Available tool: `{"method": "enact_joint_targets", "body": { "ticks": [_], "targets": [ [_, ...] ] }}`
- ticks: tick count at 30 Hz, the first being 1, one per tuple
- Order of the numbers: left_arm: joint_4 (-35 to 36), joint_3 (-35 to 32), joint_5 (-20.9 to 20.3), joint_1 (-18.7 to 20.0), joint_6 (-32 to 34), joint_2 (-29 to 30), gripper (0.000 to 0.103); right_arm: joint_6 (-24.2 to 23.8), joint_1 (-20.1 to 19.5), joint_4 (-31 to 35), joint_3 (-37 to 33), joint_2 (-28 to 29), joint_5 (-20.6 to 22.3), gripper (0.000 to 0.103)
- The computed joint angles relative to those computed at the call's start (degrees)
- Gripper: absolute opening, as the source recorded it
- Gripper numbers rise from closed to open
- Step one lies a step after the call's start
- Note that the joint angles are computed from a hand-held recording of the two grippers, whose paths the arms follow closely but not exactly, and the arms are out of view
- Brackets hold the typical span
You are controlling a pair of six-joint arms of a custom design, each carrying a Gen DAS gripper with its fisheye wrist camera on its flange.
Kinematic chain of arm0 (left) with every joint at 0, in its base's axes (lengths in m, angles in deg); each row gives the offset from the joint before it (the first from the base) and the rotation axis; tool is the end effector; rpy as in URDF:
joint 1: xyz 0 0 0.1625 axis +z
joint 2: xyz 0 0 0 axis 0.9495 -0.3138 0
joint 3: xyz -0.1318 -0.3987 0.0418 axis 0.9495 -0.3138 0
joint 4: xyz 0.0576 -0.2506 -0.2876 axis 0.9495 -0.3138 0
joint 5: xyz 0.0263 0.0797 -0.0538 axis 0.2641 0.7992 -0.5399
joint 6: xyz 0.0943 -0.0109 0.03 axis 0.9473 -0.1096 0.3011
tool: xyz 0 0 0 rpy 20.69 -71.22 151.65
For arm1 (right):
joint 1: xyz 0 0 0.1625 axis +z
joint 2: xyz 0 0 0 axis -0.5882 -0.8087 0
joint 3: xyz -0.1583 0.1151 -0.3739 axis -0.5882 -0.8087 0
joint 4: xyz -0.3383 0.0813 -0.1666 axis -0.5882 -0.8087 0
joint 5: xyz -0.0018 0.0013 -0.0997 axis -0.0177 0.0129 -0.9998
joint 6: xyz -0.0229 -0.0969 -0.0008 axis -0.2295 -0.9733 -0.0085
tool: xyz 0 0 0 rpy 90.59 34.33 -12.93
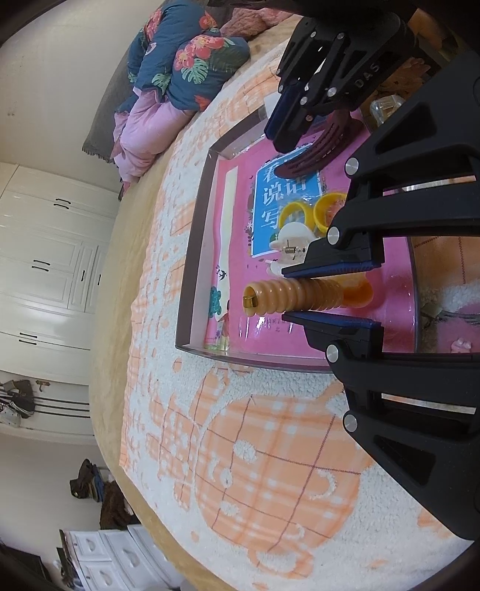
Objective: Organize jewelry
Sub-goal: 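Open both tools to drop the coil and clip into the tray, then withdraw both tools toward the clear bagged packet and dotted bow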
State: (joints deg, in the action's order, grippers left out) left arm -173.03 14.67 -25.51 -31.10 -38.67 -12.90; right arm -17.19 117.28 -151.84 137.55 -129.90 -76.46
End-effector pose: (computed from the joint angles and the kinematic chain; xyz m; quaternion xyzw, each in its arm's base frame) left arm -0.4238 -0.6292 -0.0228 0.2258 0.8834 -0.3489 0.2165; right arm 0.0255 -0.6061 0.3709 0.2784 -0.8381 0.3682 0.2907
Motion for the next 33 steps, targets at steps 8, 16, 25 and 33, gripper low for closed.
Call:
{"method": "enact_joint_targets", "body": {
  "ticks": [8, 16, 25, 33],
  "targets": [
    [-1.09, 0.32, 0.10, -0.41, 0.57, -0.03, 0.020, 2.86, -1.71, -1.71, 3.36, -4.03, 4.31, 0.049],
    [-4.44, 2.11, 1.06, -1.77, 2.06, -0.80, 0.040, 4.22, -3.41, -3.49, 7.02, -7.72, 6.99, 0.057],
    [-8.34, 4.38, 1.43, -3.33, 3.51, -1.83, 0.064, 3.19, -4.02, -5.17, 9.99, -10.29, 7.41, 0.063],
    [-12.60, 7.27, 2.15, -4.46, 3.89, -3.35, 0.084, 3.56, -4.07, -6.15, 11.63, -12.19, 8.10, 0.072]
  ]
}}
